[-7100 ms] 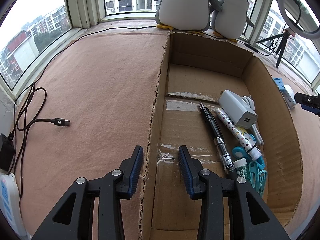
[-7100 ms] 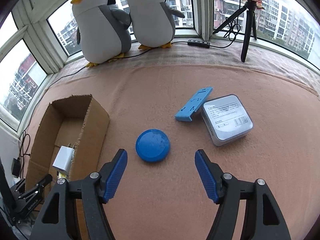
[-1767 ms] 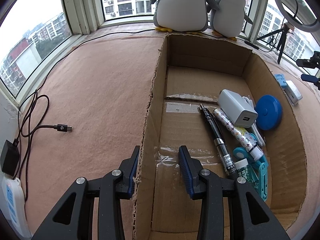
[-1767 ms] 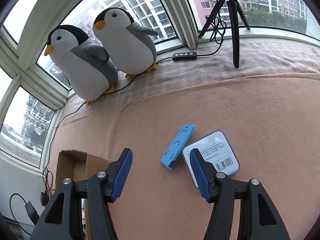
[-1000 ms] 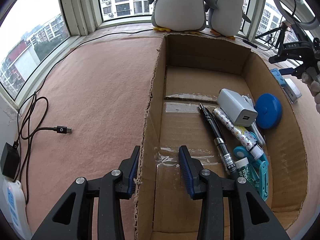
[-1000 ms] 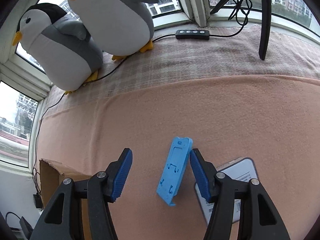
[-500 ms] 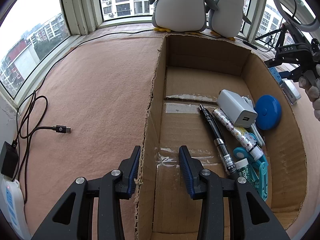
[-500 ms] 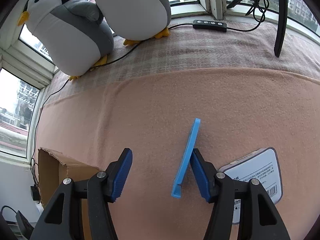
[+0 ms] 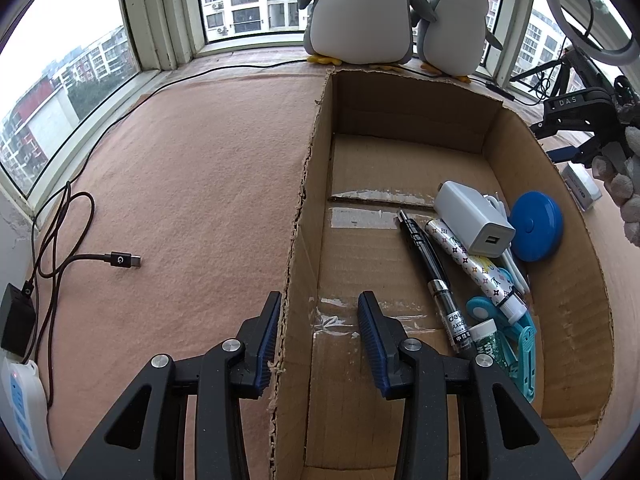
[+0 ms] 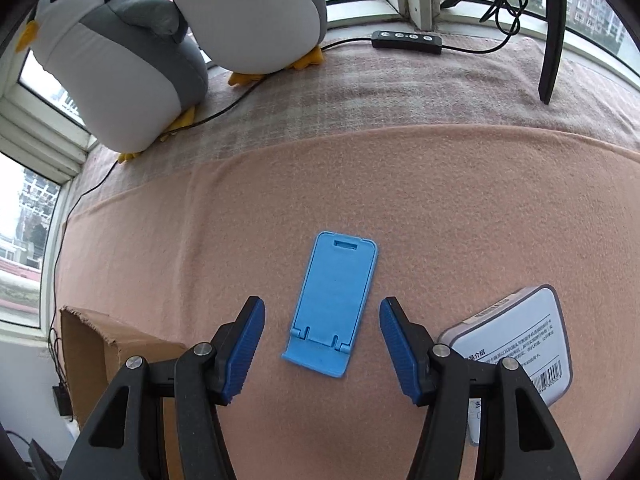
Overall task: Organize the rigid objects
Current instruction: 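Grasp the blue phone stand with the right tool, then carry the phone stand into the box and release it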
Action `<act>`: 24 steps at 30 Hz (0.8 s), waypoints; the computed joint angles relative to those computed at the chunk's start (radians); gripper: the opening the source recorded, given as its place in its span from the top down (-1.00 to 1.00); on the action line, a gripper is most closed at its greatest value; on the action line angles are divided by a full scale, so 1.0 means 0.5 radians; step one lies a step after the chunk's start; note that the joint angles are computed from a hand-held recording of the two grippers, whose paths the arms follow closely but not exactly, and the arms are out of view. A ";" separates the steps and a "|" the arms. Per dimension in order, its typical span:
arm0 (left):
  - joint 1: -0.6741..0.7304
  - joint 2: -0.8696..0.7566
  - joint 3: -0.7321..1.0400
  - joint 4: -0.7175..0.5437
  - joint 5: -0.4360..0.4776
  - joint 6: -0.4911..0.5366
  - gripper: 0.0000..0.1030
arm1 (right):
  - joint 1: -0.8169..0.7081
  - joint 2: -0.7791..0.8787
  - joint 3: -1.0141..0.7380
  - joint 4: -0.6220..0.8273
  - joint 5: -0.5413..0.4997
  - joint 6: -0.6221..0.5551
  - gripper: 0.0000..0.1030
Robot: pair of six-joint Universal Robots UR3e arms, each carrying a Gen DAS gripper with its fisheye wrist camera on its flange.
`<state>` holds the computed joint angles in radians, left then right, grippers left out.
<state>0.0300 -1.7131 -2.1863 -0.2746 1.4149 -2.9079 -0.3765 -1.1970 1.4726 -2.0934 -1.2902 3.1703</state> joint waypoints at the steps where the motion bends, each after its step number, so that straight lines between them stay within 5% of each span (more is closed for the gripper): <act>1: -0.002 -0.003 0.004 0.000 0.001 0.001 0.19 | 0.016 0.021 -0.022 0.000 -0.027 0.032 -0.08; 13: 0.011 -0.009 0.006 0.001 -0.021 0.001 0.19 | 0.331 0.252 -0.336 0.071 -0.553 0.174 0.01; 17: 0.020 -0.006 -0.006 0.013 -0.029 0.005 0.19 | 0.335 0.275 -0.388 0.094 -0.542 0.136 0.32; 24: 0.021 -0.005 -0.005 0.013 -0.029 -0.002 0.19 | 0.313 0.197 -0.291 0.068 -0.457 0.009 0.34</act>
